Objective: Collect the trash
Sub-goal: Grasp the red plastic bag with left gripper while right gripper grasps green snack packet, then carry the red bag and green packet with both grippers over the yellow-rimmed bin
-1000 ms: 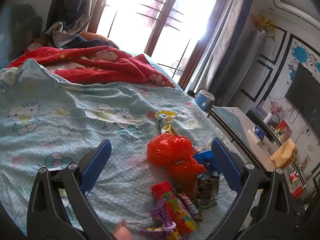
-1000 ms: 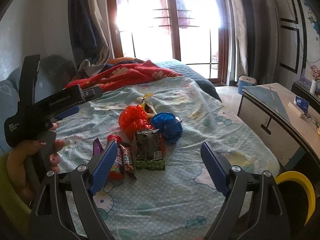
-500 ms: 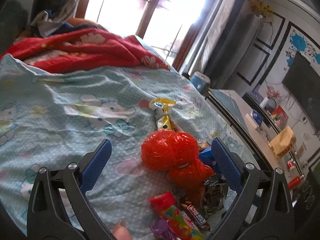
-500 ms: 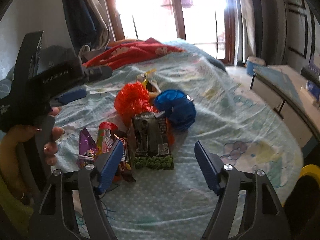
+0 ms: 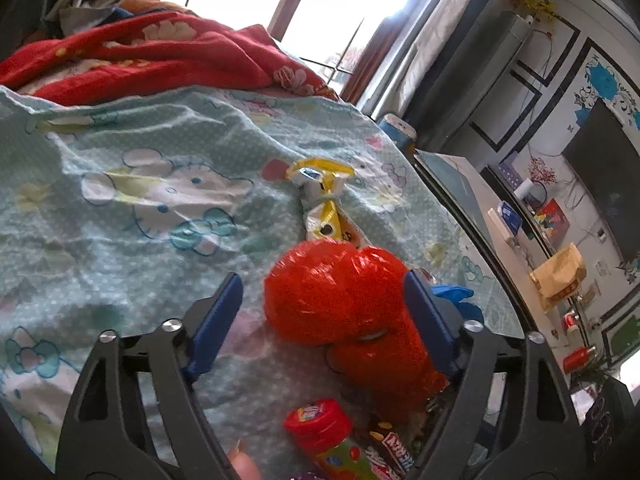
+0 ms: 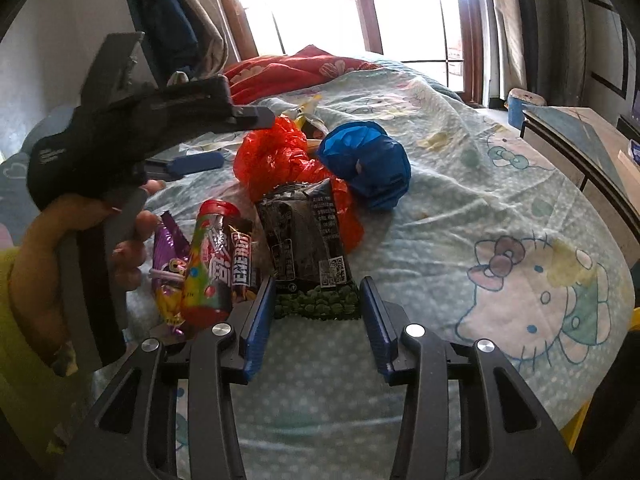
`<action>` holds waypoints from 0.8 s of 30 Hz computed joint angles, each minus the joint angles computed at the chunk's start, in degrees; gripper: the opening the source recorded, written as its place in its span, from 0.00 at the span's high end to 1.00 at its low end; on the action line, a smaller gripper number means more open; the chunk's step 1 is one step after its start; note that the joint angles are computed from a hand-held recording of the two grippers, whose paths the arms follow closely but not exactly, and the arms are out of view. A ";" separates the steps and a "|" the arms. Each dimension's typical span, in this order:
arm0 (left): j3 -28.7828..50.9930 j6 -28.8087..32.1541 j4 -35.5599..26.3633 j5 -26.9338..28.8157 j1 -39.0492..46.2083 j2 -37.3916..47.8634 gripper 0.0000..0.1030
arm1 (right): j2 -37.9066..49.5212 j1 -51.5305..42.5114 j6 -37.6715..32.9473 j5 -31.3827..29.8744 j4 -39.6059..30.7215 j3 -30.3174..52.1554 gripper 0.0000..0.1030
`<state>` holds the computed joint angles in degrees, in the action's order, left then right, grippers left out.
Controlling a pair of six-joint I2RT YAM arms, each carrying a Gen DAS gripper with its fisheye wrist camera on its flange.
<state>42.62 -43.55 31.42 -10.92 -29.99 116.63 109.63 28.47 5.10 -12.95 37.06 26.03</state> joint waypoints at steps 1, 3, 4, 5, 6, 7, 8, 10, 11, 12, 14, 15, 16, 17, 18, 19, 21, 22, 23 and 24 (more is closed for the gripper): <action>0.33 -0.14 -0.14 0.18 -0.09 0.40 0.39 | -0.30 -0.01 -0.02 0.14 0.50 -0.60 0.60; 0.94 -0.03 -0.34 0.42 -0.46 1.12 0.52 | -0.88 -0.28 -0.44 0.22 0.99 -1.40 0.61; 1.04 0.07 -0.27 0.53 -0.67 1.25 0.59 | -1.18 -0.33 -0.48 0.38 1.53 -1.91 0.61; 1.16 0.26 -0.30 0.41 -0.97 1.30 0.68 | -1.31 -0.46 -0.51 0.37 1.49 -1.86 0.61; 1.08 0.52 -0.13 -0.09 -1.40 1.16 0.71 | -1.64 -0.64 -0.50 0.28 1.43 -2.04 0.61; 0.65 0.55 0.39 -0.25 -1.67 0.88 0.77 | -1.99 -0.82 -0.45 0.20 1.52 -2.34 0.61; 0.28 0.43 0.78 -0.26 -1.81 0.60 0.83 | -2.41 -0.96 -0.37 0.32 1.85 -2.79 0.61; -0.81 0.03 1.72 -0.61 -2.12 -0.23 0.90 | -3.31 -1.26 -0.25 0.50 2.39 -3.64 0.61; -1.46 -0.35 2.23 -0.91 -2.31 -0.74 0.91 | -3.99 -1.24 -0.04 0.74 2.81 -4.39 0.61; -2.65 -0.86 3.46 -1.14 -2.53 -1.42 0.92 | -4.63 -1.37 0.20 0.90 3.34 -5.11 0.61; -4.12 -1.50 4.95 -1.92 -3.10 -2.47 0.93 | -5.47 -2.04 0.32 0.82 3.76 -5.83 0.61; -5.22 -1.66 5.98 -2.50 -3.49 -3.33 0.93 | -5.81 -2.38 0.33 0.69 3.95 -6.19 0.61; -6.03 -1.78 6.60 -3.13 -3.88 -4.14 0.94 | -6.43 -2.79 0.42 0.61 4.09 -6.66 0.61; -7.08 -1.92 7.23 -4.19 -4.53 -5.31 0.94 | -6.79 -3.24 0.36 0.41 4.27 -7.05 0.61; -7.66 -1.82 7.60 -4.73 -4.84 -6.08 0.94 | -7.31 -3.49 0.39 0.34 4.31 -7.41 0.61; -8.26 -1.73 7.78 -5.58 -5.45 -7.05 0.94 | -7.85 -3.73 0.35 0.29 4.32 -7.70 0.61; -9.71 -1.28 8.31 -7.59 -6.69 -9.33 0.95 | -9.15 -3.71 0.59 0.45 4.68 -8.77 0.61; -9.95 -1.19 8.00 -8.89 -7.60 -10.39 0.95 | -9.70 -3.68 0.78 0.50 4.74 -9.15 0.61; -10.68 -0.86 8.02 -10.23 -8.41 -11.85 0.95 | -10.55 -3.87 0.93 0.43 4.75 -9.71 0.61; -10.79 -0.76 7.69 -11.24 -9.08 -12.60 0.95 | -10.95 -4.14 0.94 0.26 4.79 -9.95 0.61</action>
